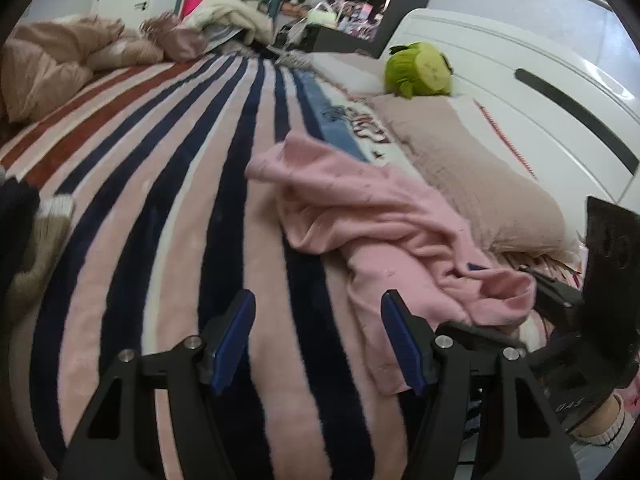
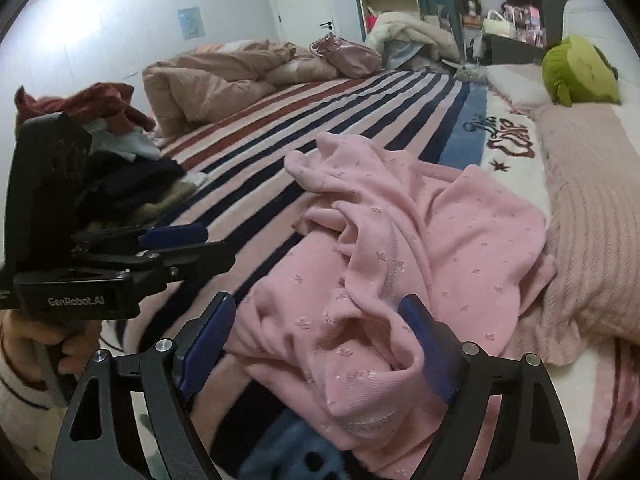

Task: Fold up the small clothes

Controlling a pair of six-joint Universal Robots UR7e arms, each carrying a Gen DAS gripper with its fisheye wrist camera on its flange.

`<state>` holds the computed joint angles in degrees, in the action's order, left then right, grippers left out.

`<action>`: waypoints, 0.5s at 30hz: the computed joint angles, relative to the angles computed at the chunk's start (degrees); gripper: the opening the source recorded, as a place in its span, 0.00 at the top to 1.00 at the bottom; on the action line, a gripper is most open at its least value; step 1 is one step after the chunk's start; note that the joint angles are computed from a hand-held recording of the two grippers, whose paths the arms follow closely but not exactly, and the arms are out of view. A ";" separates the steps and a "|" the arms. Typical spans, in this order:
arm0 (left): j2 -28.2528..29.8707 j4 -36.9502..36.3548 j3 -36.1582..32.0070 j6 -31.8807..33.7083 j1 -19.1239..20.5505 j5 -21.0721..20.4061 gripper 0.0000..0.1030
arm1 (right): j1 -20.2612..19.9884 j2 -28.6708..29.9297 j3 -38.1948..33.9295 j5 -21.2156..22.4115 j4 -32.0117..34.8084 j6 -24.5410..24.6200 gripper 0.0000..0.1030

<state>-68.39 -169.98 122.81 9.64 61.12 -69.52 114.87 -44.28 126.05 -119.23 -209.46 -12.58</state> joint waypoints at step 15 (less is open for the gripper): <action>2.35 2.88 -1.01 -0.06 -0.33 0.21 0.41 | -6.09 -7.68 5.88 6.44 -4.75 9.80 0.92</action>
